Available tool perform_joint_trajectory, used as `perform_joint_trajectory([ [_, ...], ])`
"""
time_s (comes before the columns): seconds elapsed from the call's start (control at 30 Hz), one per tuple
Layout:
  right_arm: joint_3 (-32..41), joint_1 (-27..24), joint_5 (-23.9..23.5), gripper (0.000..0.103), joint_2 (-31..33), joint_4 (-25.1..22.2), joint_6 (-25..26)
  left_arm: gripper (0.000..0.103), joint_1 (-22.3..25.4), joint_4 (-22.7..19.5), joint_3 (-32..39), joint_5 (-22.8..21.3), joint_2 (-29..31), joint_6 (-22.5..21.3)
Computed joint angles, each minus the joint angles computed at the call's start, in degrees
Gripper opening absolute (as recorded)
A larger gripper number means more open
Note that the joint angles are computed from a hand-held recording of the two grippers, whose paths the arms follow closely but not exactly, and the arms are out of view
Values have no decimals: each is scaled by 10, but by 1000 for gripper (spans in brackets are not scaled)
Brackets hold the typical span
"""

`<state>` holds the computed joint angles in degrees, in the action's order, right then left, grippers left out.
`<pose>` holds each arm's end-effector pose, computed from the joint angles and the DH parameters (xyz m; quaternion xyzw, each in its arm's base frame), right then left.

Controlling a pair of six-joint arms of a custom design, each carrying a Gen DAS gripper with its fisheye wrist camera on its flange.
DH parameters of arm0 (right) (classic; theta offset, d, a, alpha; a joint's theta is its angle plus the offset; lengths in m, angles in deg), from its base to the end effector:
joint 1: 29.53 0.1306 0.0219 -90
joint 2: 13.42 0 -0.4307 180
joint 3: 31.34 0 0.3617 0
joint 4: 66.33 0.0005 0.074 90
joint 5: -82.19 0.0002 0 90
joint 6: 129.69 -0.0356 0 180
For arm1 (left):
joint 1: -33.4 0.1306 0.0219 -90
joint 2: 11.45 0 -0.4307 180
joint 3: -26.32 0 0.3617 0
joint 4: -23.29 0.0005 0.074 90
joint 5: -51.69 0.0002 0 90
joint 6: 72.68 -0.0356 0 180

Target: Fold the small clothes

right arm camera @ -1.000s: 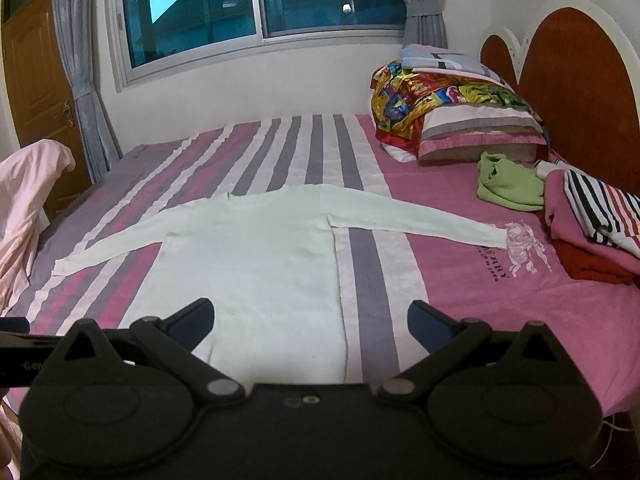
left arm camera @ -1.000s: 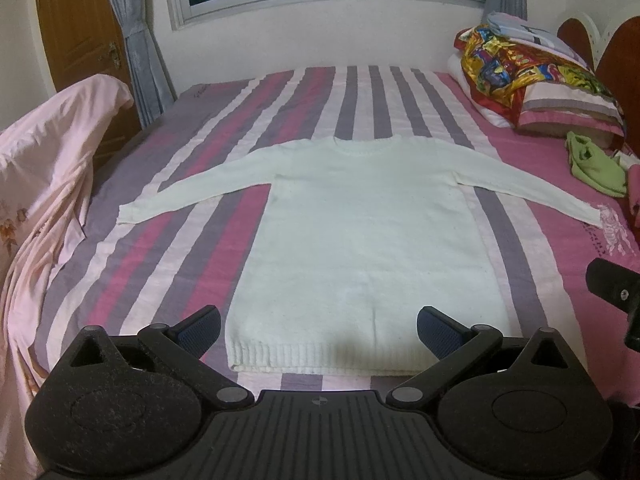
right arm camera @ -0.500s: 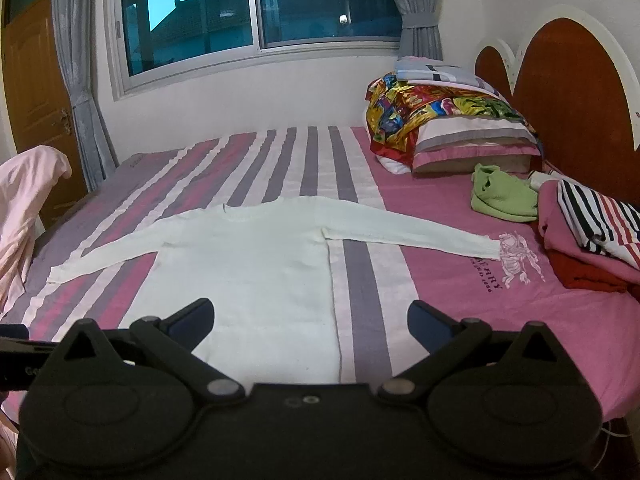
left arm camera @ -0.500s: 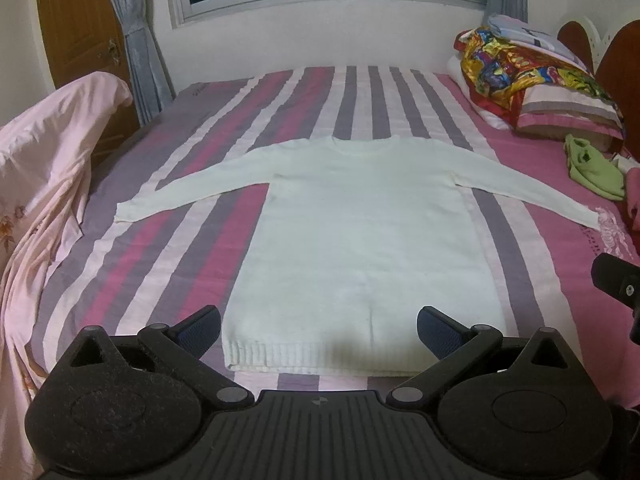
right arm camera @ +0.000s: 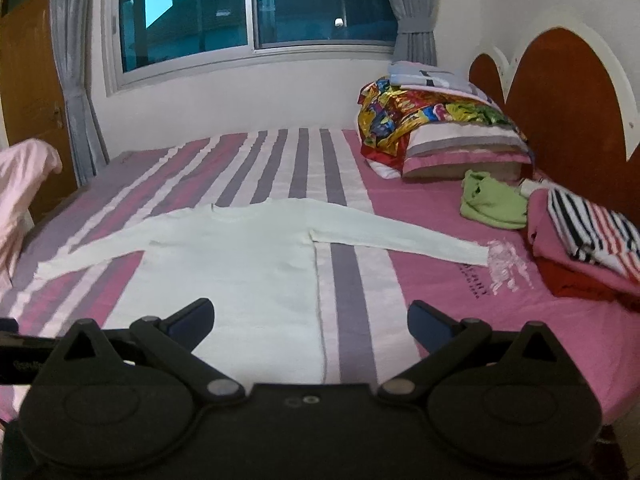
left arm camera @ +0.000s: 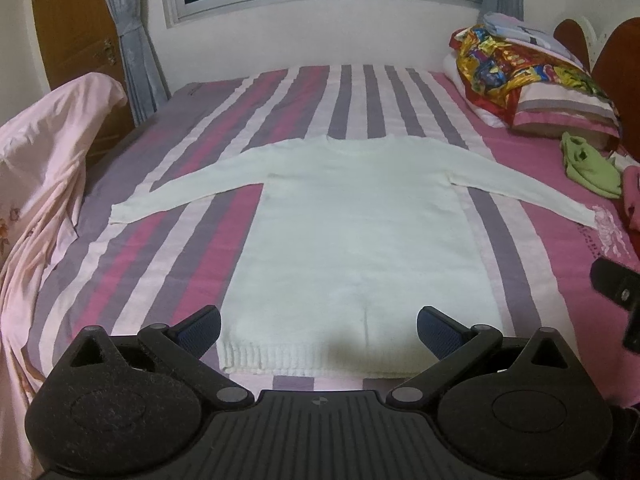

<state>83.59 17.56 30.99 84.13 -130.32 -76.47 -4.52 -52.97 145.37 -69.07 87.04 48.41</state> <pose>0.3527 0.3459 0.5915 0.0435 0.8839 0.0034 0.4656 0.3918 -0.2828 0.5971 -0.0232 0.9243 0.0478 0.3779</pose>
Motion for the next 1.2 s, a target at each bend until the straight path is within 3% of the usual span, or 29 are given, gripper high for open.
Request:
perform_joint_trajectory([
  [0.27, 1, -3, -23, 103, 1, 0, 4, 103, 0, -17, 12, 3, 8, 1],
  [0.33, 0, -3, -27, 103, 1, 0, 5, 103, 3, -47, 30, 11, 18, 1],
  [0.47, 5, -5, -29, 103, 5, -2, 15, 103, 8, -63, 43, 14, 26, 2],
  [0.63, 13, -5, -40, 103, 15, -10, 30, 103, 14, -29, 29, -4, 21, -11],
  [0.97, 24, -16, -74, 103, 26, 5, 40, 103, 40, -23, 44, 0, 37, -12],
  [1.2, 15, -45, -81, 103, 29, 34, 35, 103, 65, -6, 73, -10, 71, -43],
])
